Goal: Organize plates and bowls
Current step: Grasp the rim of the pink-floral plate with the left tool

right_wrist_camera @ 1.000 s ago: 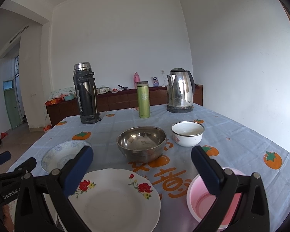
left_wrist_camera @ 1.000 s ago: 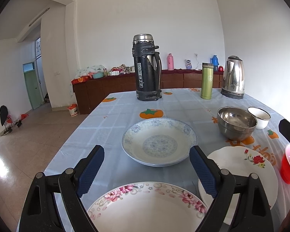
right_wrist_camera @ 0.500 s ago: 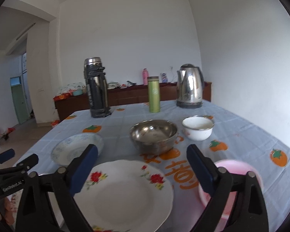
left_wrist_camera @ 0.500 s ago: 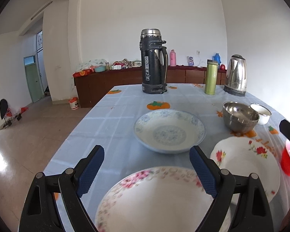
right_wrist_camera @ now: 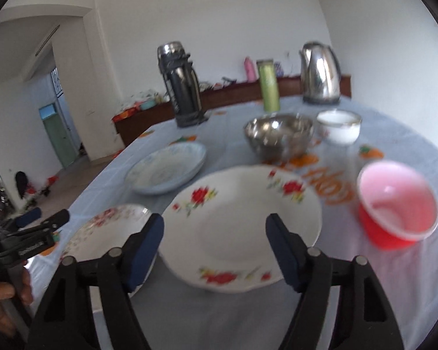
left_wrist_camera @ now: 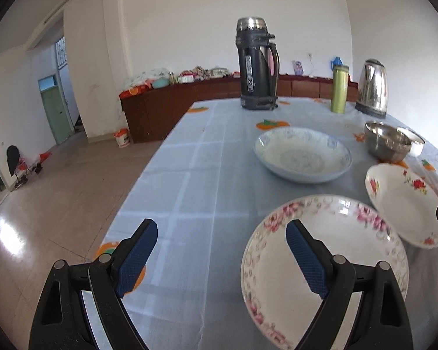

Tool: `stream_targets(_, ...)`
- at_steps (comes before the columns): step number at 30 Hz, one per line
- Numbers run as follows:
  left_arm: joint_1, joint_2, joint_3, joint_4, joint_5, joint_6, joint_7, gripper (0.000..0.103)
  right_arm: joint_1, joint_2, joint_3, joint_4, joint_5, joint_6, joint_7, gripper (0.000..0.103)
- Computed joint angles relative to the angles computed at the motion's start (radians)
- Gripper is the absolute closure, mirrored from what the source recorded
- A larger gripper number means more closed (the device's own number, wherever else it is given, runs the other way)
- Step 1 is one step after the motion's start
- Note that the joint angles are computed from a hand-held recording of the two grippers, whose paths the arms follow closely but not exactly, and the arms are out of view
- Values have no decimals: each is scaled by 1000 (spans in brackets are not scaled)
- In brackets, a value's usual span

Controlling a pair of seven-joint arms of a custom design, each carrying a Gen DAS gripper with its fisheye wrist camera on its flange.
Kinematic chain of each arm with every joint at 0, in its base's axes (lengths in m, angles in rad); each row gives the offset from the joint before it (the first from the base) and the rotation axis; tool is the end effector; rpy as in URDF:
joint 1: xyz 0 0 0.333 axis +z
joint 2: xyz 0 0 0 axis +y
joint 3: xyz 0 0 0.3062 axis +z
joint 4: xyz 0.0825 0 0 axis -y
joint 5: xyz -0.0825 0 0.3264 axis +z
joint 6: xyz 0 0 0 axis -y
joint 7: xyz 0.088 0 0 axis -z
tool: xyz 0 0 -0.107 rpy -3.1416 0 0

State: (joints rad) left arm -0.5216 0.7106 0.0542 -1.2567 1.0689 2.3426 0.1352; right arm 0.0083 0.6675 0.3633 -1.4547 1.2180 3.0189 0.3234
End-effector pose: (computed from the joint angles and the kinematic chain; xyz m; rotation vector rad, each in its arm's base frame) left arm 0.6429 -0.3227 0.4023 -1.7968 1.3217 -0.5778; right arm 0.6809 0.1219 0.3876 -1.6820 1.2789 -0.4317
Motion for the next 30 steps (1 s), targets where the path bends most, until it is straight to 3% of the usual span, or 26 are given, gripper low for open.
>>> stream_targets(7, 29, 10, -24, -4, -62, 52, 89, 12, 33, -57, -56, -94, -106, -151, 94, 45)
stream_targets(9, 37, 12, -29, -4, -84, 75, 107, 12, 37, -61, -44, -104, -88, -134, 59, 46)
stream_targets(13, 54, 19, -38, -3, -138, 106, 153, 30, 45, -71, -74, -107, -133, -246, 141, 54)
stream_targets(16, 59, 32, -39, 8, -175, 117, 189, 32, 56, -89, -92, -122, -148, -280, 166, 54)
stream_targets(20, 62, 60, -42, 50, -227, 111, 247, 46, 93, -76, -128, -111, -227, -315, 230, 54)
stream_targets(26, 62, 76, -35, 73, -282, 109, 290, 48, 111, -26, -148, -37, -325, -379, 361, 54)
stream_targets(30, 60, 80, -32, 79, -300, 101, 304, 48, 117, -13, -146, -16, -373, -393, 397, 61)
